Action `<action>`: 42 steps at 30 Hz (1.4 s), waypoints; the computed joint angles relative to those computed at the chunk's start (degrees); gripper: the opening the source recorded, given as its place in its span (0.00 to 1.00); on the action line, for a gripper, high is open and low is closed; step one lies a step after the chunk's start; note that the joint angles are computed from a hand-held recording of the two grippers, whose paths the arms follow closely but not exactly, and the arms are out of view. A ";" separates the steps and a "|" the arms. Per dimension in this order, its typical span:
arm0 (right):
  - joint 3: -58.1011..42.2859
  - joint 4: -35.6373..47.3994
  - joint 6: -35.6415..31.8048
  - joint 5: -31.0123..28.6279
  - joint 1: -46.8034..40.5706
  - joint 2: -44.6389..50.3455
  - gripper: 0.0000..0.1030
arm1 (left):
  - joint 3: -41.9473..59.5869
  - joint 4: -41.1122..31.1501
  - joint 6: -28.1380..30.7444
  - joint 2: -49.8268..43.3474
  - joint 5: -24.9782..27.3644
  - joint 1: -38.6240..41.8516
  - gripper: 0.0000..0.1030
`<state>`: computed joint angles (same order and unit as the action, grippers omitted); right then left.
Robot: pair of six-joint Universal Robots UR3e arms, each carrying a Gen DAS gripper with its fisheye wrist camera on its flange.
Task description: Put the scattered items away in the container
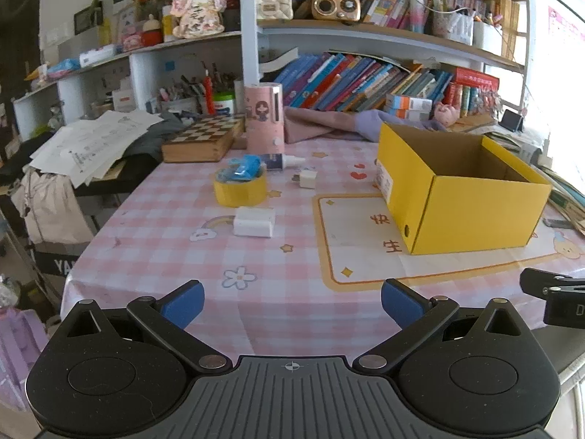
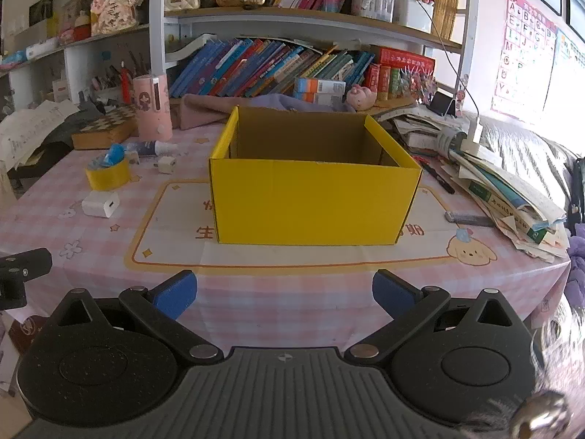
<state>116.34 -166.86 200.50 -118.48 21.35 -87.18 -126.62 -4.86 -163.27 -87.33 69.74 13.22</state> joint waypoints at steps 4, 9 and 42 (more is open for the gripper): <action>0.43 0.03 0.02 0.94 -0.76 -0.05 1.00 | 0.38 0.16 0.29 -0.83 -0.04 -0.68 1.00; 0.53 0.16 -0.04 1.66 -1.31 -0.24 1.00 | 0.41 0.55 0.09 -1.09 0.36 -1.06 1.00; -2.12 -0.62 -2.79 6.67 -2.64 1.41 1.00 | 1.78 -3.26 2.18 -1.55 -3.44 1.52 1.00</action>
